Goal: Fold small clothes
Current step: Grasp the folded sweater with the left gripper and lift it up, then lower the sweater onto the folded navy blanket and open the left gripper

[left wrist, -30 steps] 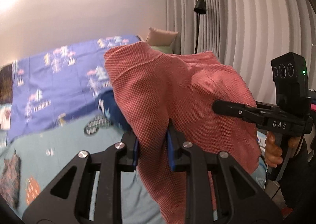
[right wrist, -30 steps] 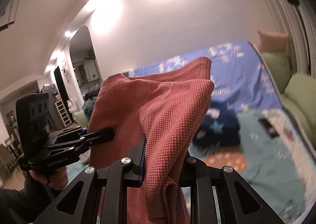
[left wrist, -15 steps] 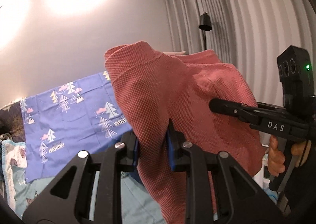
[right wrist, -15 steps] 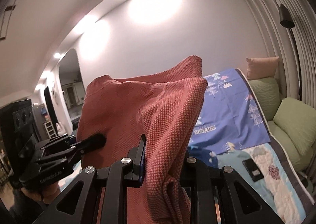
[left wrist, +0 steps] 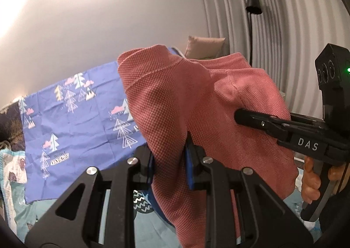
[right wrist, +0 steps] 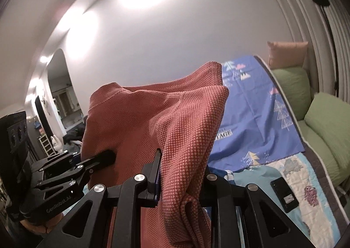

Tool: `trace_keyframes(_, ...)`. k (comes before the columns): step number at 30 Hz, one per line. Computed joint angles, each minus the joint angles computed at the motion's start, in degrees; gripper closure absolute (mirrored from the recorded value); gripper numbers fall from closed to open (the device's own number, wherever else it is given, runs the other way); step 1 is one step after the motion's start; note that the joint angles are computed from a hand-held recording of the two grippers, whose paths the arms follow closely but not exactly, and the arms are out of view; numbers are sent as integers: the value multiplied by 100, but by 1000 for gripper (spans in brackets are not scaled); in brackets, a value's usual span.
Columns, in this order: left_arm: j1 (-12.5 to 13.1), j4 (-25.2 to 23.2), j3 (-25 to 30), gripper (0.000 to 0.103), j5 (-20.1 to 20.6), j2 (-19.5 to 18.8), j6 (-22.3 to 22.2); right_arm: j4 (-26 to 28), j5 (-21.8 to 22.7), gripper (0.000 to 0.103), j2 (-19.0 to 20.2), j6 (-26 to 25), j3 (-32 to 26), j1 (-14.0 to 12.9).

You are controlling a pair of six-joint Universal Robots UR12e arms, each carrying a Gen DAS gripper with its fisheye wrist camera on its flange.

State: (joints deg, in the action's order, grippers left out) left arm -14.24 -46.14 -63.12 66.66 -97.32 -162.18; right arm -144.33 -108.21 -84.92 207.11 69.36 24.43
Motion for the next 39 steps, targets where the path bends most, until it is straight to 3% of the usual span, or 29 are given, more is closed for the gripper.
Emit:
trace_keyframes(11, -75, -345, 263, 78, 372, -934, -479, 677, 1108, 83, 618, 199, -56, -673)
trace_keyframes(16, -133, -1139, 433, 73, 777, -1305, -520, 1560, 1179, 77, 960, 490, -245, -788)
trace_keyframes(20, -114, -499, -13, 63, 702, -1208, -573, 1447, 1185, 67, 903, 741, 49, -861)
trace_keyframes(24, -95, -170, -162, 62, 626, -1201, -536, 1308, 1264, 52, 835, 807, 236, -956)
trace_keyframes(27, -54, -88, -149, 61, 526, -1265, -706, 1294, 1199, 50, 805, 889, 278, -927)
trace_keyframes(31, -33, -119, -129, 60, 550, -1263, -650, 1338, 966, 39, 714, 1139, 340, -869)
trace_keyframes(34, -46, -164, -97, 53, 669, -1254, -746, 1306, 925, 39, 557, 1404, 498, -840)
trace_keyframes(39, -44, -97, -193, 52, 777, -1089, -980, 2015, -231, 39, 451, 1315, 288, -479)
